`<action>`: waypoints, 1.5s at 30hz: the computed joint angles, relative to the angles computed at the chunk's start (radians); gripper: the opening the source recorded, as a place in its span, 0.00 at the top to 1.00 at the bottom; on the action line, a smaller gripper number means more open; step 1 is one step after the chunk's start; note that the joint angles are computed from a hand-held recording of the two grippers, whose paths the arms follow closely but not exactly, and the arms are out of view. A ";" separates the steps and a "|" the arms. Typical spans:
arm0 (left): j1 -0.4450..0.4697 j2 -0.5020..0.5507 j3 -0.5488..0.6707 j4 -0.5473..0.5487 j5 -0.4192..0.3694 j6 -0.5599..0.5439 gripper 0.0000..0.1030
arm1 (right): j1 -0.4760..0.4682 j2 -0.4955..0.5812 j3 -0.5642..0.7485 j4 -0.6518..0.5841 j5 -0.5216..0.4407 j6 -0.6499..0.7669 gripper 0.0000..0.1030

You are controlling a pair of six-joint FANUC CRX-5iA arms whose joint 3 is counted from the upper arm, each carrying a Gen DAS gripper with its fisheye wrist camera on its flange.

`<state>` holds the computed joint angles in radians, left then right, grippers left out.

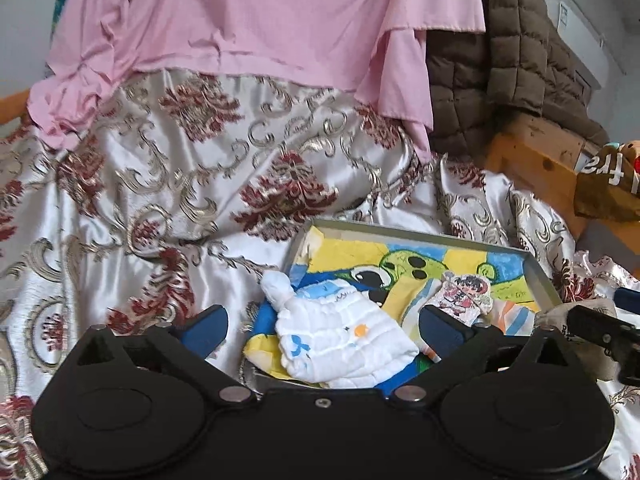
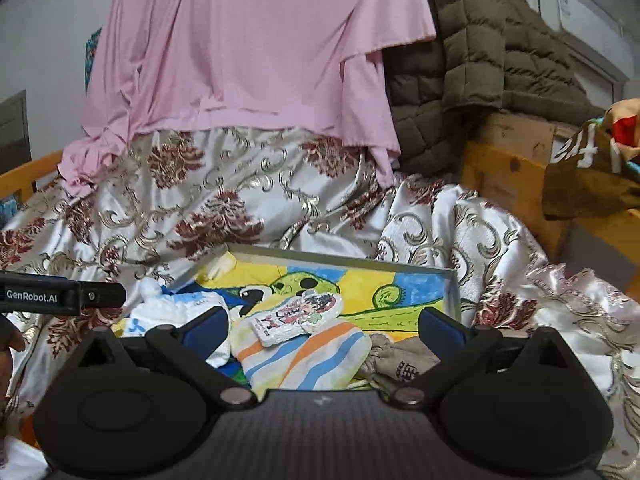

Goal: Organize soft objects
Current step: 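Release the card into the tray with the right tool while the left tool lowers and releases the bundle, then lift both open tools away from the tray toward the cluttered pile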

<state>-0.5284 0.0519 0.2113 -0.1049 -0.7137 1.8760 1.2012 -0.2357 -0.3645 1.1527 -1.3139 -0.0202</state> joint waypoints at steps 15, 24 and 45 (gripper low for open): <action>-0.100 -0.193 -0.131 -0.235 0.035 0.179 0.01 | 0.231 -0.025 -0.035 0.108 -0.179 -0.075 0.00; -0.175 -0.310 -0.194 -0.371 -0.022 0.314 0.01 | 0.368 -0.001 -0.032 0.157 -0.304 -0.122 0.00; -0.460 -0.452 -0.229 -0.679 -0.293 0.581 0.01 | 0.621 0.116 0.023 0.126 -0.586 -0.234 0.00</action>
<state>-0.9880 -0.4004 -0.0173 -0.7838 -1.0071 2.4575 1.8219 -0.1198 -0.3419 1.2792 -1.9002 -0.2543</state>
